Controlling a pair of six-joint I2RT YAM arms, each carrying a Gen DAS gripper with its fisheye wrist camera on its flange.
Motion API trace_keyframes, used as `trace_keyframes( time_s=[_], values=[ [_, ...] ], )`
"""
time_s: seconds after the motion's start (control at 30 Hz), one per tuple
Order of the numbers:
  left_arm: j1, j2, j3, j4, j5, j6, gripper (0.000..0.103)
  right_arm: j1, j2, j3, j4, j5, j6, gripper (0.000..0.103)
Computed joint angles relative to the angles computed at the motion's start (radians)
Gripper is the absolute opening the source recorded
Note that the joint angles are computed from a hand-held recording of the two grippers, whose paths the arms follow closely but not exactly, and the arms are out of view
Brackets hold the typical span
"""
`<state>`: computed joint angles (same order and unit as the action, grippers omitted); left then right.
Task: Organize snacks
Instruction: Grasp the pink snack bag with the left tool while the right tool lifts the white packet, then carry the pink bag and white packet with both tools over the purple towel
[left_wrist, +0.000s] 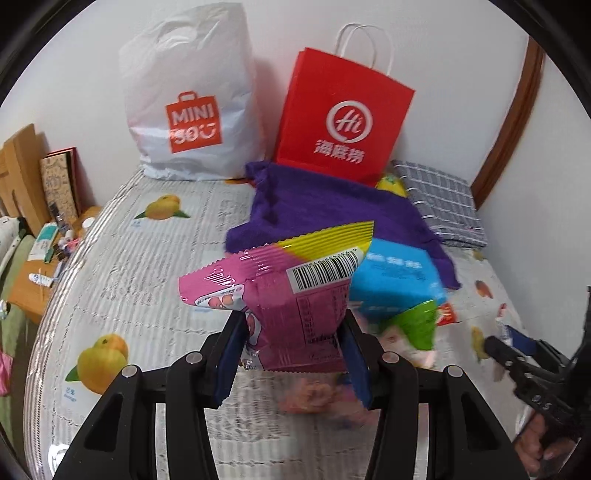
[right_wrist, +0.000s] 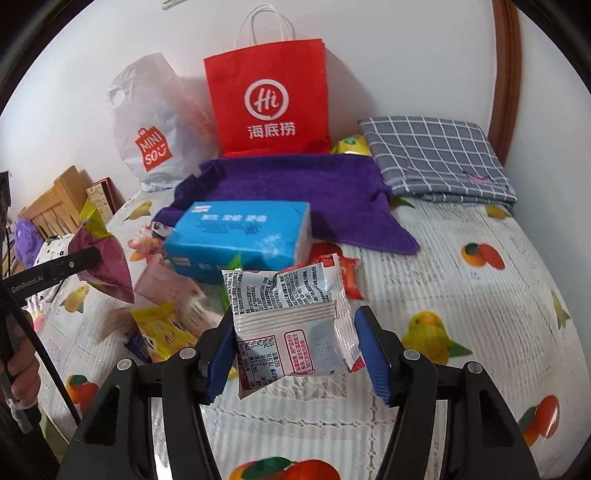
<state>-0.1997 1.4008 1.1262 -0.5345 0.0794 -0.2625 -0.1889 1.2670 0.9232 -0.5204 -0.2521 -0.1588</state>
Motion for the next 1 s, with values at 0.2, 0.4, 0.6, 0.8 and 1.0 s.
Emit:
trace_keyframes(
  time_s=[0.2,0.4,0.6,0.8,1.0],
  values=[
    [-0.050,0.025,0.078,-0.032,-0.019,-0.001,0.047,0.005,0.039,0.057,-0.020,-0.036,0.010,0.061],
    [-0.091,0.071,0.172,-0.105,-0.066,0.027,0.047,0.023,0.066,0.101,-0.034,-0.013,-0.043,0.061],
    [-0.096,0.124,0.271,-0.178,-0.034,0.078,0.047,-0.008,0.058,0.159,-0.058,-0.031,-0.066,0.061],
    [-0.095,0.166,0.305,-0.152,-0.009,0.081,0.047,-0.027,0.106,0.238,-0.077,-0.068,-0.036,0.061],
    [-0.097,0.223,0.392,-0.179,-0.024,0.086,0.047,0.003,0.183,0.330,-0.088,-0.066,0.002,0.061]
  ],
)
